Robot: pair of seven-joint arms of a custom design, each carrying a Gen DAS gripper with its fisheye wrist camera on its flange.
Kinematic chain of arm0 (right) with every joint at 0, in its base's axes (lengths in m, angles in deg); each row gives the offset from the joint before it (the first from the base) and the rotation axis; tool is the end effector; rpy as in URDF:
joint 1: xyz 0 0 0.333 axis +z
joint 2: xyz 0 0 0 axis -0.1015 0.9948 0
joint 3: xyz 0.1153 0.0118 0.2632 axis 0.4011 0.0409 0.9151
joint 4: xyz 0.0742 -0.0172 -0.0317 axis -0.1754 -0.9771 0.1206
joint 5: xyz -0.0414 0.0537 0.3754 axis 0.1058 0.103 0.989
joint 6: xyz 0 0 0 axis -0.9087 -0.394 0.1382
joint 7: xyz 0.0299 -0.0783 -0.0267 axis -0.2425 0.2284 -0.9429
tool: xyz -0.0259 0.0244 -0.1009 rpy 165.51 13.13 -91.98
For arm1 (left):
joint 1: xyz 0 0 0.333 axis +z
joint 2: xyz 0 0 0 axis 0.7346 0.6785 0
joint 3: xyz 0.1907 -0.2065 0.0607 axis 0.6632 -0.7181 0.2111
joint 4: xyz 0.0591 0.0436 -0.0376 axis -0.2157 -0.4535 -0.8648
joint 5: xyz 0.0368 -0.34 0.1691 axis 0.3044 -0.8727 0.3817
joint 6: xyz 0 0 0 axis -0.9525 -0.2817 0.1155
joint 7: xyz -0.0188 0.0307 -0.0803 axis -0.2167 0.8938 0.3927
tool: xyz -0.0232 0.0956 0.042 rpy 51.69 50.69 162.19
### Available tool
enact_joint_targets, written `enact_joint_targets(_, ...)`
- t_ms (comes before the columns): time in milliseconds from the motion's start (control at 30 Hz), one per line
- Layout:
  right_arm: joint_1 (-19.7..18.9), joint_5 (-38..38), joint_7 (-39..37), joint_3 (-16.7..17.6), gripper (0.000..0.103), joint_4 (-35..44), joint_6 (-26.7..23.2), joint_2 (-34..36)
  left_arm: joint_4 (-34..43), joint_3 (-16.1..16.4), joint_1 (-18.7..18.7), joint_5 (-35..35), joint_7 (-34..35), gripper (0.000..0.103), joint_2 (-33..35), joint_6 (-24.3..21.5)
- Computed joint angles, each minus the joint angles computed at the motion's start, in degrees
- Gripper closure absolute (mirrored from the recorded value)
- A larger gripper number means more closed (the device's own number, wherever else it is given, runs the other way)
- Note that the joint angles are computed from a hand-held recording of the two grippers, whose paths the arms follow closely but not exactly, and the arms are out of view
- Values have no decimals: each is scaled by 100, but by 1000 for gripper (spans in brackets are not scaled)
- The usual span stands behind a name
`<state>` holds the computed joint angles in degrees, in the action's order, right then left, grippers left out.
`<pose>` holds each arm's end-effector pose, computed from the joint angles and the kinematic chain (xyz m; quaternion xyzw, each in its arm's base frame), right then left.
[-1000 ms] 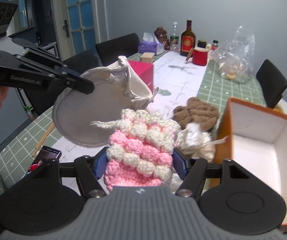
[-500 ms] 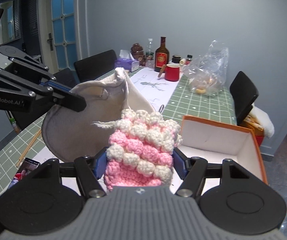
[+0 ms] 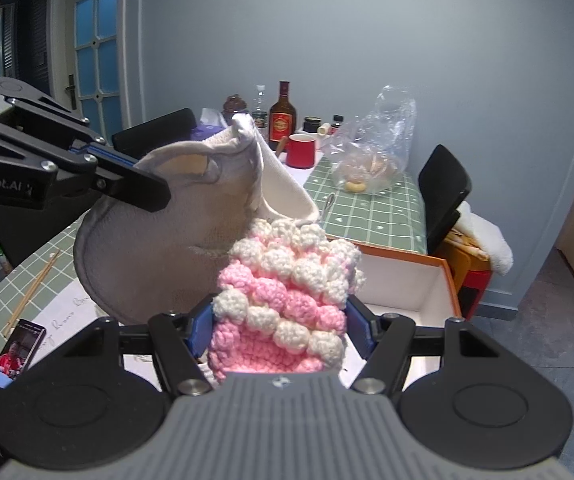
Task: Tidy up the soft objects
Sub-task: 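Lower the pink pouch and white mitt together into the orange box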
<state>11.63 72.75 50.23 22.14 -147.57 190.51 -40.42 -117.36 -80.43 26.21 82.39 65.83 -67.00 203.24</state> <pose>0.4767 0.1776 0.5742 -0.7412 0.4722 -0.2587 0.4008 0.5145 -0.4009 0.6063 -0.3558 0.8153 -0.4040 0.2133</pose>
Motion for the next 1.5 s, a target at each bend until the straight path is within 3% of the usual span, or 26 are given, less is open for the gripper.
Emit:
enact_joint_targets(433,-616,-703,486,105,38,91,-24,17,1527,-22,-362,297,60,99,1151,-380)
enact_joint_targets(833,-941,-1170,866,55,38,254,-107,312,2626,-127,-491,-66,242,99,2156,-648)
enact_joint_targets(967,-898,-1232,728,-42,38,376,-364,527,2832,-108,-530,-194,192,99,2437,-726)
enact_joint_targets(1133,-1044,-1943,1110,27,38,495,-502,923,3084,7,-614,-172,-81,99,2776,-786)
enact_joint_targets(1500,-749,-2165,1199,-190,38,910,-694,1536,3439,175,-750,54,-221,99,3068,-1377)
